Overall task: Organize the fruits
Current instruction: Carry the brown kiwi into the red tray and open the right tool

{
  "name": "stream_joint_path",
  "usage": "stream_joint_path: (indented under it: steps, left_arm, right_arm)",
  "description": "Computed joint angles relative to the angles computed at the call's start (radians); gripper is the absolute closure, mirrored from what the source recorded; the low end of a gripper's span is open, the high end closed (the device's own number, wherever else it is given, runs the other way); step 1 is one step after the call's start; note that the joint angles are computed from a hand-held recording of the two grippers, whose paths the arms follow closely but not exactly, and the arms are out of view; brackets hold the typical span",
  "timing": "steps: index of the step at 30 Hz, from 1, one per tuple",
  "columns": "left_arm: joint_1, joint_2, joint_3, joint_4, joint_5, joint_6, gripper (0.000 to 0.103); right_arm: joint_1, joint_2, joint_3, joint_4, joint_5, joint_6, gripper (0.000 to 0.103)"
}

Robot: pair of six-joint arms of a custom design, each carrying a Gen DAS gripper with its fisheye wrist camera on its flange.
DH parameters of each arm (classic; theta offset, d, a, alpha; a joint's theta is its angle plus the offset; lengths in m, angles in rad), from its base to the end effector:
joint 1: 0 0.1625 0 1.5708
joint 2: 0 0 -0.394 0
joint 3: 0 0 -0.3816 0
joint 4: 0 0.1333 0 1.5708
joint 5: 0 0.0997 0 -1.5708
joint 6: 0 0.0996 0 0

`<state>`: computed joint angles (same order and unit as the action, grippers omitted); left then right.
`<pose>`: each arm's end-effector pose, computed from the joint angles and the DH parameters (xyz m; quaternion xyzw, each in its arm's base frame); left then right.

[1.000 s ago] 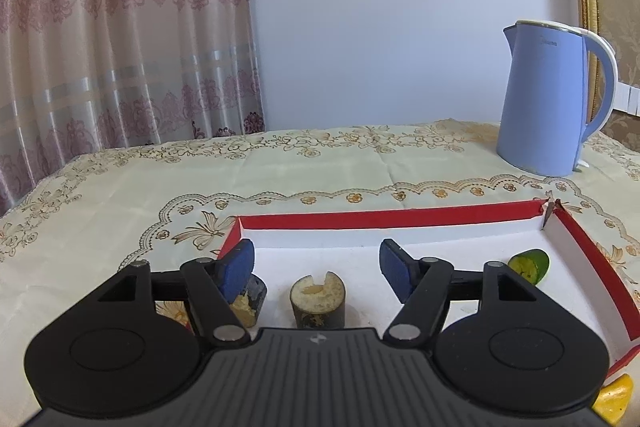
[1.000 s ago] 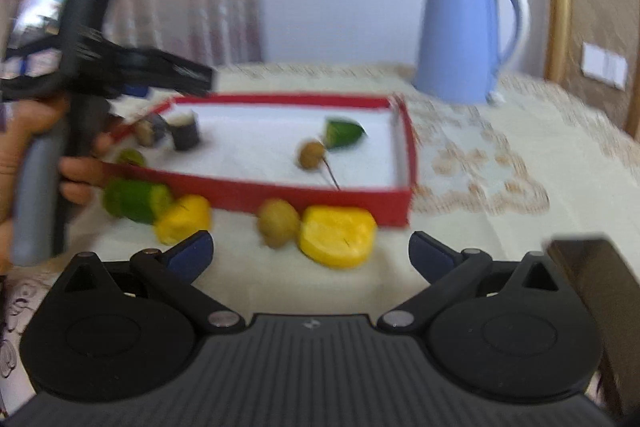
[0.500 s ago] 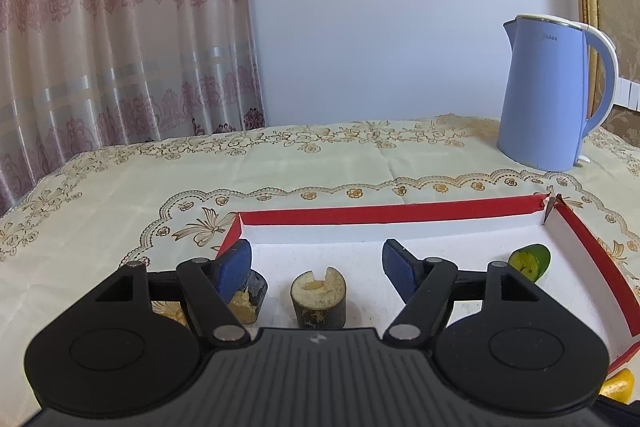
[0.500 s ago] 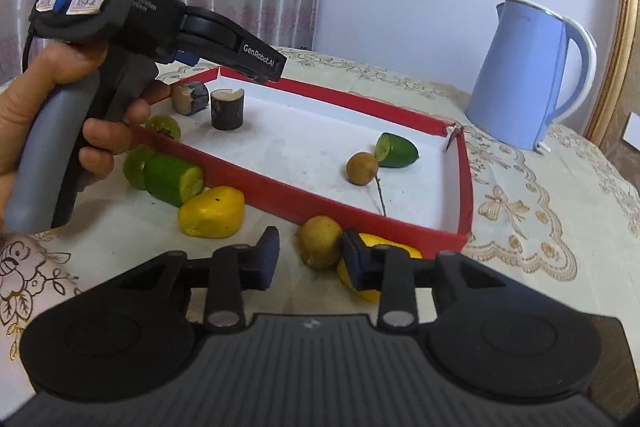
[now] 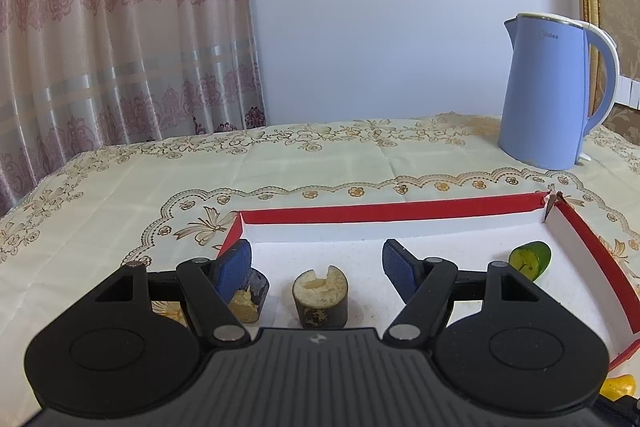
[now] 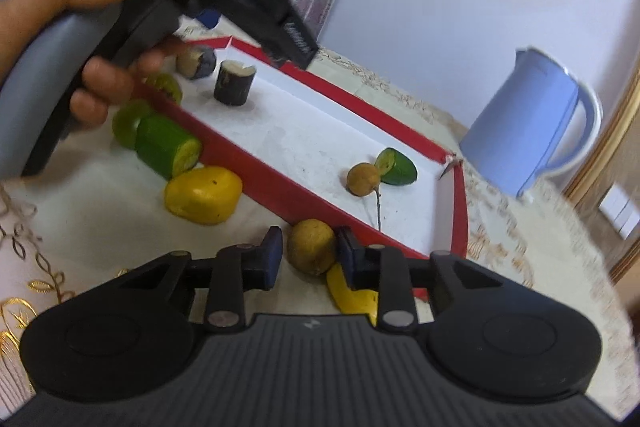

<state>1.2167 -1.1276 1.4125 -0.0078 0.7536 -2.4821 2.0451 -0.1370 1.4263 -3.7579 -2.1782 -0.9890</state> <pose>-0.0057 -0.6093 0.2966 0.1461 0.7565 -0.4984 0.3975 0.3523 -0.5188 -0.1233 0.4778 -0.7264 0.3319 0.3660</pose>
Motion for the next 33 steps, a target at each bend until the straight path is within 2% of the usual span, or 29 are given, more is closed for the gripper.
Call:
stream_joint_path:
  steps: [2,7,13,17,27,33]
  left_arm:
    - [0.001,0.001,-0.004,0.006,0.002,-0.009,0.031]
    - [0.002,0.003,-0.008,0.011,0.000,-0.014,0.031]
    - [0.003,0.004,-0.009,0.009,-0.001,-0.012,0.031]
    - [0.005,0.006,-0.012,0.010,-0.004,-0.011,0.031]
    - [0.005,0.006,-0.012,0.010,-0.002,-0.011,0.031]
    - [0.006,0.006,-0.015,0.020,-0.003,-0.024,0.031]
  right_arm:
    - [0.002,0.008,-0.002,-0.022,-0.006,-0.023,0.077]
    - [0.001,-0.019,0.036,-0.012,0.011,0.024,0.077]
    - [-0.014,-0.097,0.112,0.011,0.099,0.156,0.077]
    - [-0.023,-0.129,0.123,0.009,0.132,0.206,0.077]
    - [-0.042,-0.121,0.046,0.021,0.127,0.255,0.077]
    - [-0.061,-0.075,-0.089,0.061,0.091,0.289,0.077]
